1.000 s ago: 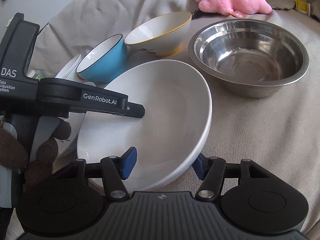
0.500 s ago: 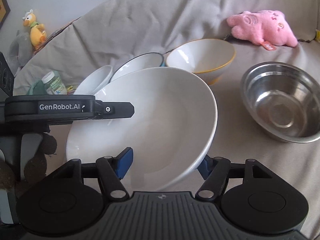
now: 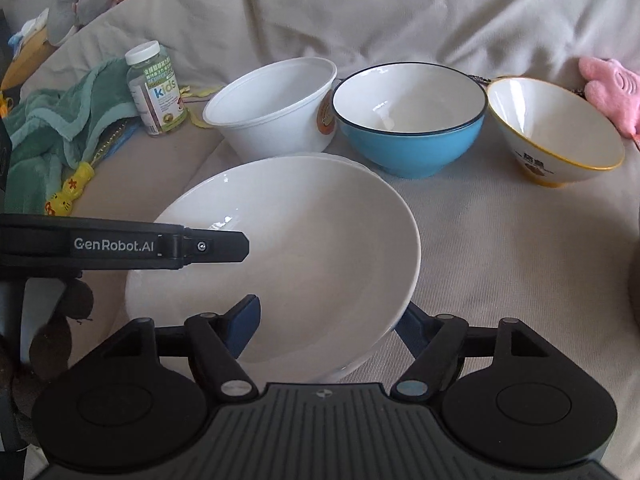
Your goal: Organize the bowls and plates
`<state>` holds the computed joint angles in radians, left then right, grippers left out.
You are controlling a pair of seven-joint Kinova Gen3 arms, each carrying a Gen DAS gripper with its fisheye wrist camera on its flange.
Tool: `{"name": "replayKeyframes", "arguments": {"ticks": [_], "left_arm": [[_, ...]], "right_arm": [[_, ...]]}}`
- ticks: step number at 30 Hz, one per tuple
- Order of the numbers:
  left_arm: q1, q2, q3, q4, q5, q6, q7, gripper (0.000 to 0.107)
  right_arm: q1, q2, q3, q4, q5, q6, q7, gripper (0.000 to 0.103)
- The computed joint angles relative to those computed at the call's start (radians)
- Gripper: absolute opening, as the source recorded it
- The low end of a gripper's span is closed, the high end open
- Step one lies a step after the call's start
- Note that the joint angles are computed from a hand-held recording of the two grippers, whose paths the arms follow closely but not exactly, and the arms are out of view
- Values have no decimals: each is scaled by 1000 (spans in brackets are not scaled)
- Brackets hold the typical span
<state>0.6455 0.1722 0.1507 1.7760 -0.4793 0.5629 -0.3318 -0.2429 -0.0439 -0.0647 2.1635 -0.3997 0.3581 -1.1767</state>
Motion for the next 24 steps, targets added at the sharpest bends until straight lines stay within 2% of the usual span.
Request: {"name": "replayKeyframes", "arguments": {"ticks": [2,4,6,9,12,15,18,24], "left_arm": [[56,10,-57,-14,-6,27,25,41],[122,11,-134,-17,5,40,24,36],[180,3,-206,-1,11,18,20,36],[267,-31,-294,35,-31,2,61,33],[304,-73,-304,57,-147,30,147,33],[310,-93,-286,62,-236,104,210,33],[221,-112,-243,103,-216,56,210,33],[-57,-145,-111,230,27,-188,216,33]], "right_arm": [[36,14,-57,-17,81,-10,-63,74],[11,25,-52,-34,162,-6,-121,74],[6,33,-52,-42,193,-6,-134,74],[5,36,-26,-49,118,7,-72,74],[17,34,-2,-40,-4,13,7,74],[45,50,6,-47,-99,54,75,74],[72,64,6,-52,-184,89,131,74],[118,94,-3,-71,-296,151,195,74]]}}
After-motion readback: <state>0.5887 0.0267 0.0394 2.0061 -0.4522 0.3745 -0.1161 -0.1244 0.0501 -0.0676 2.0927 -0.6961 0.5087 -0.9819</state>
